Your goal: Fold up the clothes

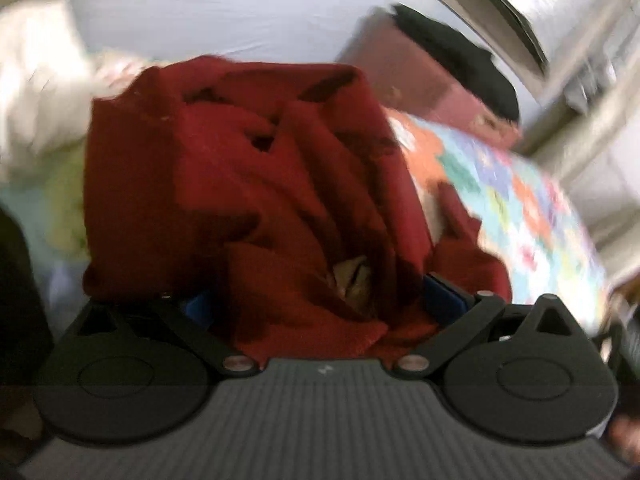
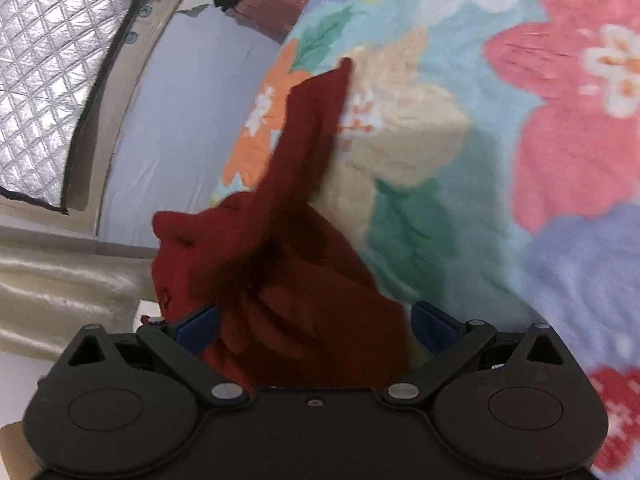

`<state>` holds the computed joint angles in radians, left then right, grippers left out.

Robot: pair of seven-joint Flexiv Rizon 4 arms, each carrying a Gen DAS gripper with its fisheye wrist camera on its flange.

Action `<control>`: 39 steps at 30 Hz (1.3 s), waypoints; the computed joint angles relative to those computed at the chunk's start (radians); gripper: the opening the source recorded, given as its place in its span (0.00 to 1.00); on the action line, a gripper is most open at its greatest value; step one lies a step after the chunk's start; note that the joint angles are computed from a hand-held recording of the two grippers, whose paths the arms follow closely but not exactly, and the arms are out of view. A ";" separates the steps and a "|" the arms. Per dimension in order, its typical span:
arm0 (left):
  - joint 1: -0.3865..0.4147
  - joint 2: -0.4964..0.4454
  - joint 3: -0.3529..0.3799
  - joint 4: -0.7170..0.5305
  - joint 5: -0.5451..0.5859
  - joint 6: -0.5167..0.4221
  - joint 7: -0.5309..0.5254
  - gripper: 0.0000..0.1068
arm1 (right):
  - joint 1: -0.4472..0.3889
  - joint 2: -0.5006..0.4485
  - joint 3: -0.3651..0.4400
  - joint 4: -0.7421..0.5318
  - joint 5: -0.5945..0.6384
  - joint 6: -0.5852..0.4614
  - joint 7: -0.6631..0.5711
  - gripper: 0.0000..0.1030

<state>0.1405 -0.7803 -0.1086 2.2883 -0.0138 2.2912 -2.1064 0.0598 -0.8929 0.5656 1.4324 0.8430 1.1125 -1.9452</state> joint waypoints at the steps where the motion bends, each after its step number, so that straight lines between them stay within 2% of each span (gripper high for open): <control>1: -0.004 -0.001 0.001 -0.006 0.001 -0.005 0.006 0.82 | -0.001 -0.012 0.010 -0.015 0.007 -0.002 -0.011 0.99; 3: 0.021 -0.009 -0.021 -0.014 0.024 0.000 -0.009 0.73 | 0.018 -0.031 0.009 -0.043 0.000 -0.021 -0.001 0.76; 4: 0.025 -0.009 -0.024 -0.017 0.029 -0.003 -0.010 0.69 | 0.028 -0.035 0.003 -0.049 -0.006 -0.032 0.013 0.73; 6: 0.036 -0.012 -0.031 -0.023 0.043 -0.010 -0.011 0.65 | 0.028 -0.045 0.017 -0.050 0.014 -0.013 -0.004 0.60; 7: 0.053 -0.015 -0.044 -0.027 0.059 -0.010 -0.019 0.62 | 0.023 -0.048 0.026 -0.047 0.026 -0.007 -0.017 0.57; 9: 0.097 -0.027 -0.077 -0.032 0.109 -0.003 -0.039 0.56 | 0.004 -0.054 0.045 -0.042 0.052 -0.005 -0.041 0.44; 12: 0.162 -0.049 -0.134 -0.045 0.197 0.006 -0.073 0.55 | -0.022 -0.049 0.059 -0.029 0.092 -0.018 -0.067 0.37; 20: 0.241 -0.086 -0.226 -0.085 0.323 0.003 -0.136 0.55 | -0.003 0.026 0.031 0.024 0.111 0.006 -0.108 0.29; 23: 0.303 -0.114 -0.302 -0.109 0.416 -0.024 -0.149 0.55 | -0.039 0.062 0.040 0.067 0.146 0.015 -0.145 0.28; 25: 0.355 -0.150 -0.373 -0.129 0.482 -0.056 -0.157 0.55 | -0.071 0.095 0.051 0.105 0.180 0.037 -0.218 0.28; 27: 0.370 -0.170 -0.422 -0.142 0.514 -0.089 -0.142 0.55 | -0.097 0.135 0.045 0.143 0.198 0.042 -0.272 0.28; 29: 0.341 -0.152 -0.435 -0.144 0.505 -0.129 -0.119 0.55 | -0.120 0.182 0.031 0.189 0.216 0.052 -0.321 0.28; 32: 0.148 -0.025 -0.335 -0.113 0.372 -0.182 -0.035 0.55 | -0.130 0.251 -0.001 0.264 0.234 0.076 -0.378 0.26; 33: 0.102 -0.004 -0.323 -0.106 0.329 -0.196 0.009 0.55 | -0.138 0.273 -0.011 0.291 0.241 0.077 -0.394 0.25; 34: 0.085 -0.001 -0.326 -0.115 0.332 -0.214 0.008 0.55 | -0.145 0.296 -0.021 0.318 0.250 0.077 -0.410 0.24; 39: 0.117 -0.074 -0.467 -0.150 0.334 -0.262 0.070 0.55 | -0.245 0.396 -0.064 0.423 0.356 0.001 -0.500 0.20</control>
